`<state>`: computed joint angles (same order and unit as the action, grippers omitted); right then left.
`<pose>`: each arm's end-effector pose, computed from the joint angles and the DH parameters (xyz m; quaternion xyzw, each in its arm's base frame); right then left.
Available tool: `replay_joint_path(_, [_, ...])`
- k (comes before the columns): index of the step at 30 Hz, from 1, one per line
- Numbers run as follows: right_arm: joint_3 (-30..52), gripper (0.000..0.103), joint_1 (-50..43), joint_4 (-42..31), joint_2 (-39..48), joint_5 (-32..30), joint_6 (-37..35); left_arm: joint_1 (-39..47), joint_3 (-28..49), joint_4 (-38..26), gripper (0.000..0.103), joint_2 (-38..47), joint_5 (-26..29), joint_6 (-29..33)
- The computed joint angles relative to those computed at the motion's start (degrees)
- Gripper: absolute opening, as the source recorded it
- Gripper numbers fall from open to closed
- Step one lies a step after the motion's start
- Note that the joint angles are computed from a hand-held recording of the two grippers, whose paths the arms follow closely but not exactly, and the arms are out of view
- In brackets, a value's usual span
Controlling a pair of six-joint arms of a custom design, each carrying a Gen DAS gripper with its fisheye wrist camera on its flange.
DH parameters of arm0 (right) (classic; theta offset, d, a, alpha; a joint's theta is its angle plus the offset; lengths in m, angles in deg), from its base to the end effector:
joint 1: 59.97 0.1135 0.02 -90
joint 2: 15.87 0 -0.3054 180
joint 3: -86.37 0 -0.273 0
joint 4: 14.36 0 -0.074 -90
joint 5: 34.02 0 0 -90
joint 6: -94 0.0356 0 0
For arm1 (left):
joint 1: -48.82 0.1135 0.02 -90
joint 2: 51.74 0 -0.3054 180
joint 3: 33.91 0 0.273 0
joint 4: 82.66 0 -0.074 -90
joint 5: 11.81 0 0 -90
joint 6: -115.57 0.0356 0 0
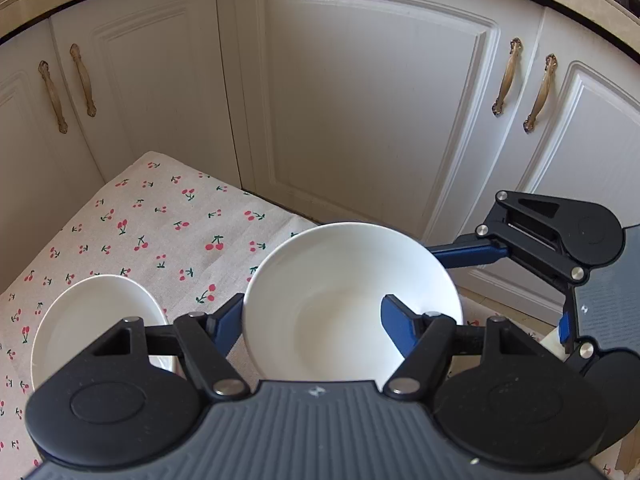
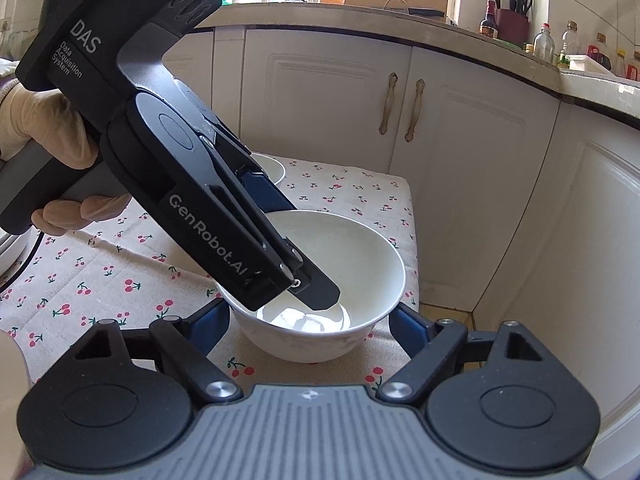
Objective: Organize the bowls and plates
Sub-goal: 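Lower the held bowl into the other white bowl with the left tool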
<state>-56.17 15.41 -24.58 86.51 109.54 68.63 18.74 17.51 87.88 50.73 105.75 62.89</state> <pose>0.0847 0.2111 0.0726 -0.0249 0.8868 -0.0443 0.4593 0.2596 -0.1694 0.1075 0.5716 0.7478 -0.2143 0.2612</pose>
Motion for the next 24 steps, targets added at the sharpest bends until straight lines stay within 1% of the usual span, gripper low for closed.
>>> replay_joint_path(4, [0.2, 0.090, 0.2, -1.2, -1.2, -0.3, 0.3, 0.4, -0.5, -0.6, 0.071, -1.0, 0.4, 0.5])
replay_joint_path(8, [1.6, 0.090, 1.9, -5.8, -2.7, 0.3, 2.2, 1.0, -1.8, -1.5, 0.071, -3.2, 0.8, 1.0])
replay_joint_path(15, [7.9, 0.090, 7.2, -20.3, -3.1, 1.2, 9.5, 2.9, -5.7, -5.3, 0.071, -11.0, 2.4, 2.3])
replay_joint_path(20, [13.3, 0.090, 11.7, -30.6, -2.2, 1.4, 15.7, 5.2, -8.6, -10.1, 0.071, -17.7, 4.1, 4.0])
replay_joint_path(24, [17.3, 0.090, 15.0, -37.3, -1.2, 1.5, 20.7, 7.1, -10.9, -14.2, 0.071, -23.4, 5.3, 6.0])
